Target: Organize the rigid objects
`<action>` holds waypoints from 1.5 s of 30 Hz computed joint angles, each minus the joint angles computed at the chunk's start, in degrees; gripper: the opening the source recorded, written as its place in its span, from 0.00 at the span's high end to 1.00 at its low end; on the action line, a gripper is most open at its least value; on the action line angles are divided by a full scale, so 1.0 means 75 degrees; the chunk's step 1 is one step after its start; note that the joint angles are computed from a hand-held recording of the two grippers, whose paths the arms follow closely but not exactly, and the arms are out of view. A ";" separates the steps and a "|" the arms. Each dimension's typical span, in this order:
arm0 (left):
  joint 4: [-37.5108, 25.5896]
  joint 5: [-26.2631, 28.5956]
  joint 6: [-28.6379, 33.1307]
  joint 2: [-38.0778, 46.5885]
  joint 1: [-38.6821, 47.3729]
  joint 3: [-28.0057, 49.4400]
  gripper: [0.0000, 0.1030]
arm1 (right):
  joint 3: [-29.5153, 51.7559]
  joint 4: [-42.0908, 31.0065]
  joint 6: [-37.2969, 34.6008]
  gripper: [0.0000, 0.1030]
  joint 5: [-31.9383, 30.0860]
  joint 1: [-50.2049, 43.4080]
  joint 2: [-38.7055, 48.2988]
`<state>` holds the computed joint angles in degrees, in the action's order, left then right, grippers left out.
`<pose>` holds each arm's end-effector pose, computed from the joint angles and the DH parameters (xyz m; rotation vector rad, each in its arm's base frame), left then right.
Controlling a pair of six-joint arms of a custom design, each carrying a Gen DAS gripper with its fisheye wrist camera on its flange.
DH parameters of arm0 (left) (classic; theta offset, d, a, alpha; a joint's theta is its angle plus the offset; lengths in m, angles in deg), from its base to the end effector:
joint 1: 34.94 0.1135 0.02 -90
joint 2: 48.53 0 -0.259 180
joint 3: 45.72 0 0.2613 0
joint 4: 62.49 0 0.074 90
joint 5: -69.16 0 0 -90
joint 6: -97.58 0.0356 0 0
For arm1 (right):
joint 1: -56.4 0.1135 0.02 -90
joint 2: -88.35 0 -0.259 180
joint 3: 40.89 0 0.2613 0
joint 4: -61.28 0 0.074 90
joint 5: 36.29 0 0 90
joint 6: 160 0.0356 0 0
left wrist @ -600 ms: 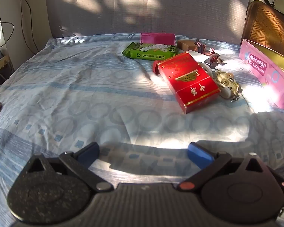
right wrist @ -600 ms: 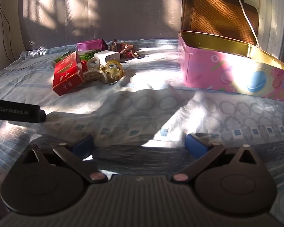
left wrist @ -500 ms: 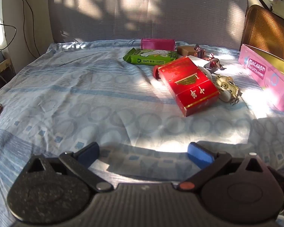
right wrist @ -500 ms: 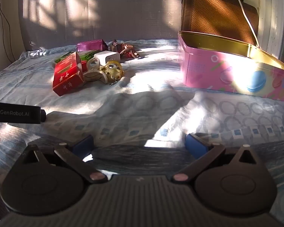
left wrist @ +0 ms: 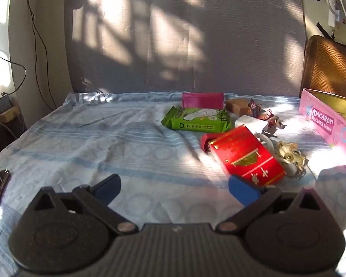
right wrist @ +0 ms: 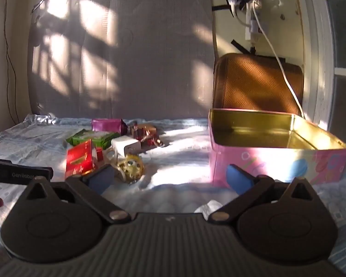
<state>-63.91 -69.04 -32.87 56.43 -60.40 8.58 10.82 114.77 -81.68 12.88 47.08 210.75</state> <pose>0.2936 -0.1104 0.0845 -0.6012 2.0653 0.4007 0.3409 -0.0324 0.0557 -0.5162 1.7399 0.4054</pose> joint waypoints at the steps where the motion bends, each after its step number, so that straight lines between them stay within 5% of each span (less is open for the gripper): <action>1: 0.0155 0.0005 0.0116 0.0066 0.0115 0.0017 0.00 | 0.0255 -0.0332 -0.0109 0.00 -0.0067 0.0126 0.0036; 4: 0.0210 0.0099 0.0192 0.0317 0.0463 0.0189 0.00 | 0.1047 -0.1978 -0.0396 0.00 0.0081 0.0553 0.0134; 7: 0.0430 0.0128 0.0187 0.0492 0.0623 0.0097 0.00 | 0.1279 -0.2040 0.0073 0.01 0.0001 0.0685 0.0611; 11: 0.0775 0.0544 -0.0006 0.0487 0.0788 -0.0199 0.01 | 0.1128 -0.1840 0.0227 0.34 -0.0051 0.0671 0.0743; 33: 0.1324 0.0484 -0.0079 0.0391 0.0687 -0.0537 0.00 | 0.1038 -0.1786 -0.0093 0.36 -0.0617 0.0536 0.0665; 38: 0.2542 0.0685 -0.0062 0.0157 0.0774 -0.1248 0.01 | 0.1068 -0.2494 -0.0967 0.45 -0.0842 0.0682 0.0478; 45: 0.3506 0.1062 -0.0347 0.0032 0.1040 -0.1781 0.03 | 0.1256 -0.3789 -0.2860 0.42 -0.0406 0.1670 0.0110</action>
